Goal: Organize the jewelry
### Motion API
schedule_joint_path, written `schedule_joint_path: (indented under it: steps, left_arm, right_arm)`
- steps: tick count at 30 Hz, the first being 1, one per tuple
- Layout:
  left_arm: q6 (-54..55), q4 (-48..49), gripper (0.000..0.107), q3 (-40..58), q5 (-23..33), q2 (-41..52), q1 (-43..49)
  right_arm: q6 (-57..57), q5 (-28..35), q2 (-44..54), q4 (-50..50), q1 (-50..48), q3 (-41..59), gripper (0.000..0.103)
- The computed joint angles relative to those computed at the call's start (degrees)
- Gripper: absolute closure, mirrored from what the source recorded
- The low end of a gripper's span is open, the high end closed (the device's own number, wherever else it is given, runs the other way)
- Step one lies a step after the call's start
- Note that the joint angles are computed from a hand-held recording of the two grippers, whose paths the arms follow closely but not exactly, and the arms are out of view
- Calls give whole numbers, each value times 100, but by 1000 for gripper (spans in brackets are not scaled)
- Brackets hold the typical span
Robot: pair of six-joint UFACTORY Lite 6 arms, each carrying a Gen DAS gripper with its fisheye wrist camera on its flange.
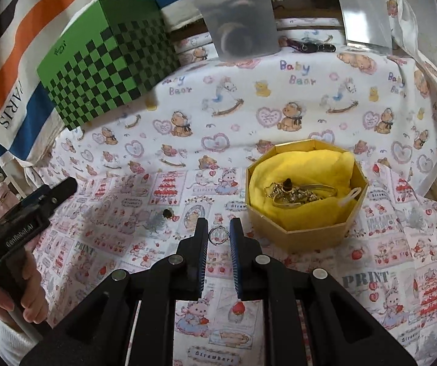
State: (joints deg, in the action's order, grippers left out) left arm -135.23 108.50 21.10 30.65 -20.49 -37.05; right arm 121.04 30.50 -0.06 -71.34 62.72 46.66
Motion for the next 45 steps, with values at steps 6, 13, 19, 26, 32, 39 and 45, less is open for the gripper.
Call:
schedule_joint_path:
  steps: [6,13,19,26,32,39,45]
  left_arm:
    - [-661,681,28,329,-653,509,207]
    - [-725,721,42,1002,-1053,1347,99]
    - [-486,654,76,1928,-1917,2441,200]
    - [-568,680,88,2519,-2313,3118,250]
    - [1329,-1222,94,3107,-2271,3781,159]
    - [1842,-1748,99,3497,-1881,4189,-82]
    - [1641,-1616,100,3055,-1669,3514,-280]
  right_arm:
    - [186,883,-319,-227,415,-83,87]
    - [58,2331,-211,-207,774,60,87]
    - [-64,2617,-558,-183,745,-156,87]
    - [9,2604,-1039,-86,570,-456,87]
    - [88,2502,-1340,-15,393,-648,87]
    - [72,2638,-1298,-10,489,-597,87]
    - [92,2632,-1375,1,438,-659,87]
